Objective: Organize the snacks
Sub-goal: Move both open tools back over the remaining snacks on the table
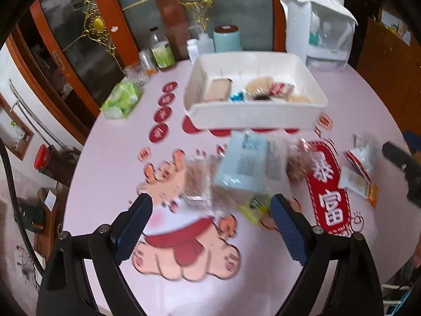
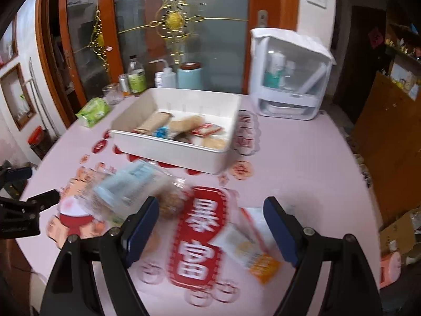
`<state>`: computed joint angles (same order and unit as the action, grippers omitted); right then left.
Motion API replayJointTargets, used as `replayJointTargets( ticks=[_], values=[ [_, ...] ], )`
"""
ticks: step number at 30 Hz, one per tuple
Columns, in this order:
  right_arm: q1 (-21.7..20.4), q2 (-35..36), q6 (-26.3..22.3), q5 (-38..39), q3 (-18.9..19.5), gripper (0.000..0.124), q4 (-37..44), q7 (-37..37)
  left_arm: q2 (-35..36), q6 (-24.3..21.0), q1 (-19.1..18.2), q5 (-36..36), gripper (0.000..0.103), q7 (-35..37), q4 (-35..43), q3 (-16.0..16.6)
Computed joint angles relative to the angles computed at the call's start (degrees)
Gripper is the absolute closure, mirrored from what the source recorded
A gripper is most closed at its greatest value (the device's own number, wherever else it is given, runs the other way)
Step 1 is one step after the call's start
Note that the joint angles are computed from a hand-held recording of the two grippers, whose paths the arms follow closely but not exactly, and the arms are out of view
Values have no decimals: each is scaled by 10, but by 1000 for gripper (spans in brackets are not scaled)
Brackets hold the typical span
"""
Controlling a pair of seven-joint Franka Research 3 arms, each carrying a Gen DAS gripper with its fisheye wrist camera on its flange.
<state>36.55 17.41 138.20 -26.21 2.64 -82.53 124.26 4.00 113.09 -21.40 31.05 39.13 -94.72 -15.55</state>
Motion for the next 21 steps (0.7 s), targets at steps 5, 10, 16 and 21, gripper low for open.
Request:
replayJointTargets(
  ticks=[5,10,16,21],
  values=[
    [-41,-61,37,41,9,42,-99,-35,34,-20,-26,-10,13,-37,29,-12],
    [-71,-94,66,65,17,42,-164,-51,61,-28,-52,-18,13,-60,50,-15],
    [-100,-98,73,120,23,42,-195,-74,104,-53,-77,-21,13,-63,87,-10],
    [-114,-82,72,168,24,42,-192,-108,142,-38,-83,-44,13,-66,115,-4]
  ],
)
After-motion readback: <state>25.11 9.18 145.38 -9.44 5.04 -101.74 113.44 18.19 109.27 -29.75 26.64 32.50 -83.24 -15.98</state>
